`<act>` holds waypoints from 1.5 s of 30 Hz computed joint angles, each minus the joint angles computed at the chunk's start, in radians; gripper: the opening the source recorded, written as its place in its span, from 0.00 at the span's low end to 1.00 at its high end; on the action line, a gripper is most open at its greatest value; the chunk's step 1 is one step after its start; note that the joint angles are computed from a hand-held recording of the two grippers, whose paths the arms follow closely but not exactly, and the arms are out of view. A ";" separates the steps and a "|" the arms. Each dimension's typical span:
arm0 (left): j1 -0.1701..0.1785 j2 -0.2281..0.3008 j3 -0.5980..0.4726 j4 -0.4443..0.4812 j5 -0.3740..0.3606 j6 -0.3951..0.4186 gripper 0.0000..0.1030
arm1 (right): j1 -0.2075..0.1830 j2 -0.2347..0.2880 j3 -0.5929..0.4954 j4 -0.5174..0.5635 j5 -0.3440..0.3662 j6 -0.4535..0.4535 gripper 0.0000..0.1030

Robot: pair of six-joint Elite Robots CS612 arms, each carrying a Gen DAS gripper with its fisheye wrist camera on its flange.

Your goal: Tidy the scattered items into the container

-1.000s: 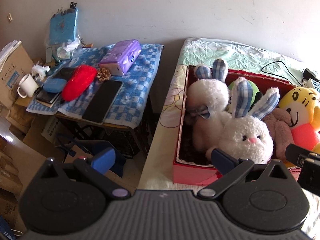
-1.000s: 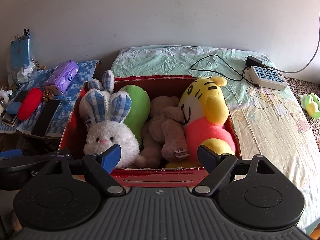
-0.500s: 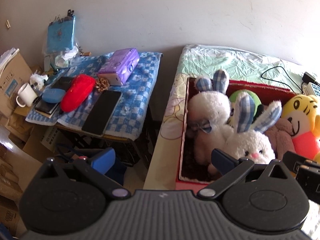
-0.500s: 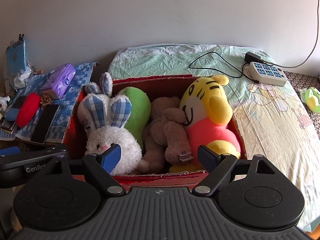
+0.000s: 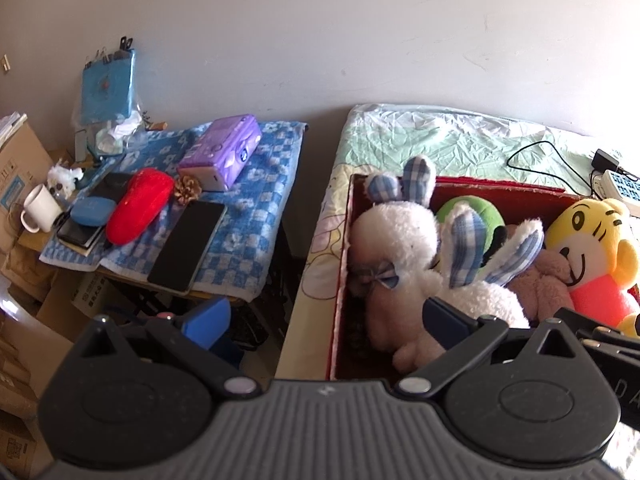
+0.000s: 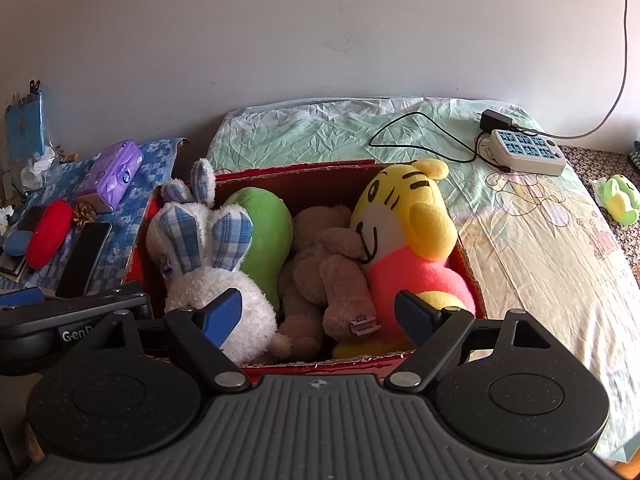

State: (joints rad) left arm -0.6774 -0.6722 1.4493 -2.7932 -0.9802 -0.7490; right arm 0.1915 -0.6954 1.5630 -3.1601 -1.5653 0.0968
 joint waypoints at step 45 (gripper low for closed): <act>0.004 -0.004 -0.013 0.071 -0.082 0.010 0.99 | -0.015 -0.002 -0.007 0.034 0.041 -0.032 0.83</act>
State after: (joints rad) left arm -0.6730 -0.6761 1.4361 -2.7221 -1.0620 -0.7386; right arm 0.1765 -0.6970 1.5561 -3.1260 -1.5241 0.0652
